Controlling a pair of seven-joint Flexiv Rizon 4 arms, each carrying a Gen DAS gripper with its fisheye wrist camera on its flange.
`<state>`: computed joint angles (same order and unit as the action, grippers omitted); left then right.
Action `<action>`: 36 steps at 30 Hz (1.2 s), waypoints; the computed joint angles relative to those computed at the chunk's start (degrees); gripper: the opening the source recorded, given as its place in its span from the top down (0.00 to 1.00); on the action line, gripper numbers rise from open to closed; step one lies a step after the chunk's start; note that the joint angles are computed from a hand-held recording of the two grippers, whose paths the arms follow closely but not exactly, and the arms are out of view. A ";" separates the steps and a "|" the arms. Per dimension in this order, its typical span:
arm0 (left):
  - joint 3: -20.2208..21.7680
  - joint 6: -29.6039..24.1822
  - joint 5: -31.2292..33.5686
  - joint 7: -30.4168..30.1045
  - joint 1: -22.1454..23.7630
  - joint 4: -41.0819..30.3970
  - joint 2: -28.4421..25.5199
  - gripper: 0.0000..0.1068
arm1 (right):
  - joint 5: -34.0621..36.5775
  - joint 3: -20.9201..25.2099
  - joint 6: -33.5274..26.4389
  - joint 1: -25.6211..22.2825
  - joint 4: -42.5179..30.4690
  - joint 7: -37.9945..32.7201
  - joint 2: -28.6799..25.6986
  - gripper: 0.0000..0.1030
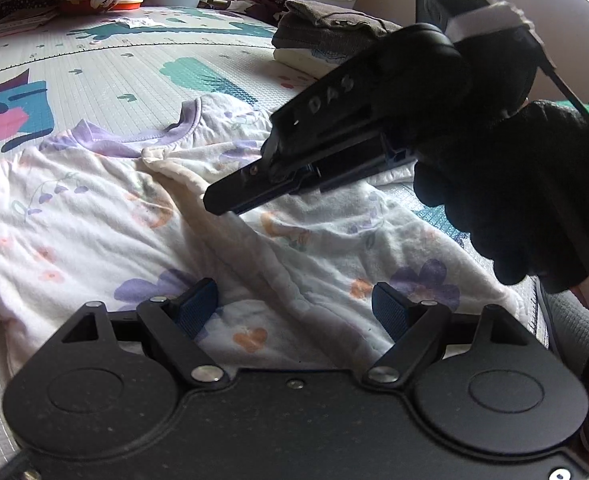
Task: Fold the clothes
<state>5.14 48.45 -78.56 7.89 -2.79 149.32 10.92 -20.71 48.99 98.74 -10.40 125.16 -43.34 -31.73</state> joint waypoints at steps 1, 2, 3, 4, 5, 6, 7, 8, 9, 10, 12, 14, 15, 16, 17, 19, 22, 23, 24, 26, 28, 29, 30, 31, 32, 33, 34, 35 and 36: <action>-0.03 0.04 -0.04 -0.01 -0.03 -0.02 -0.01 0.21 | 1.58 0.92 1.81 -0.75 0.16 1.65 -1.26 0.91; -0.06 0.08 -0.06 -0.03 -0.05 -0.03 -0.02 0.21 | 2.95 0.98 4.22 -0.77 0.55 3.93 -2.21 0.91; -0.04 0.08 0.00 -0.10 -0.07 0.05 0.08 0.21 | 4.38 0.05 6.31 0.18 0.93 6.19 -2.44 0.91; -0.01 0.08 0.07 -0.17 -0.08 0.13 0.20 0.21 | 5.81 -1.97 7.50 2.14 1.30 8.02 -1.70 0.91; 0.01 0.07 0.13 -0.23 -0.09 0.21 0.31 0.21 | 6.18 -2.97 7.79 3.06 1.53 9.38 -1.43 0.91; 0.00 0.12 0.05 -0.11 -0.12 0.23 0.31 0.21 | 6.36 -3.77 7.94 3.77 1.72 10.65 -1.28 0.91; -0.03 0.14 -0.09 0.03 -0.15 0.20 0.23 0.21 | 5.85 -4.49 8.53 4.42 1.90 11.04 -1.21 0.91; -0.05 0.11 -0.19 0.06 -0.16 0.14 0.12 0.21 | 4.91 -4.60 9.40 4.50 1.97 11.25 -1.49 0.91; -0.06 0.08 -0.23 0.07 -0.15 0.05 0.00 0.21 | 3.68 -4.46 9.92 4.31 1.93 11.48 -1.81 0.91; -0.08 0.05 -0.24 0.09 -0.15 -0.02 -0.09 0.21 | 2.01 -4.39 9.54 4.10 1.70 11.51 -1.96 0.91; -0.17 0.12 -0.40 0.17 -0.18 -0.15 -0.27 0.21 | -2.02 -3.90 6.38 2.97 1.16 11.66 -1.77 0.91; -0.24 0.18 -0.52 0.22 -0.22 -0.25 -0.40 0.21 | -3.26 -6.01 5.80 4.80 0.86 12.51 -1.07 0.91; -0.25 0.14 -0.60 0.23 -0.24 -0.28 -0.46 0.21 | -3.07 -8.03 6.01 6.69 0.96 13.16 -0.14 0.92; -0.25 0.08 -0.65 0.22 -0.24 -0.33 -0.55 0.21 | -3.08 -9.44 6.17 7.95 1.05 13.71 0.48 0.93; -0.25 0.03 -0.67 0.19 -0.23 -0.37 -0.61 0.21 | -4.14 -9.91 5.19 8.20 0.96 13.72 0.88 0.94; -0.28 0.02 -0.80 0.24 -0.24 -0.39 -0.68 0.21 | -6.41 -9.23 2.43 7.32 0.60 12.35 1.23 0.95; -0.42 0.17 -1.12 0.47 -0.32 -0.44 -0.84 0.21 | -6.96 -7.55 -0.49 5.77 0.38 8.79 1.55 0.95; -0.47 0.20 -1.20 0.47 -0.34 -0.53 -0.96 0.21 | -6.51 -7.54 -1.13 5.86 0.27 8.06 1.76 0.96; -0.51 0.22 -1.27 0.47 -0.36 -0.63 -1.09 0.21 | -6.32 -7.75 -1.75 6.27 0.08 7.04 2.03 0.96; -0.63 0.36 -1.48 0.57 -0.44 -0.74 -1.27 0.21 | -5.60 -7.76 -3.02 6.76 -0.44 5.44 2.32 0.96; -0.75 0.61 -1.77 0.70 -0.61 -0.64 -1.21 0.21 | -4.78 -7.35 -4.04 6.72 -0.82 3.80 2.47 0.96; -0.73 0.64 -1.80 0.77 -0.64 -0.58 -1.17 0.21 | -4.57 -7.43 -4.66 6.96 -1.00 2.80 2.67 0.96; -0.69 0.65 -1.79 0.80 -0.67 -0.46 -1.04 0.21 | -4.21 -7.45 -5.26 7.18 -1.19 2.00 2.85 0.96; -0.70 0.67 -1.82 0.82 -0.69 -0.46 -1.06 0.21 | -3.95 -7.72 -5.84 7.56 -1.27 1.11 3.21 0.97; -0.69 0.67 -1.83 0.85 -0.70 -0.41 -1.03 0.21 | -3.72 -8.11 -6.35 8.12 -1.38 0.26 3.54 0.97; -0.64 0.65 -1.82 0.92 -0.70 -0.32 -0.96 0.21 | -3.30 -8.40 -6.91 8.65 -1.64 -0.34 3.71 0.97; -0.29 0.31 -1.68 1.34 -0.53 0.07 -0.68 0.21 | -3.05 -8.89 -7.59 9.33 -1.84 -1.03 4.07 0.98; -0.33 0.33 -1.65 1.33 -0.49 0.08 -0.65 0.21 | -2.91 -9.51 -8.35 10.13 -2.03 -1.75 4.52 0.98; -0.36 0.34 -1.62 1.32 -0.46 0.09 -0.62 0.21 | -2.60 -9.94 -9.11 10.78 -2.27 -2.34 4.87 0.98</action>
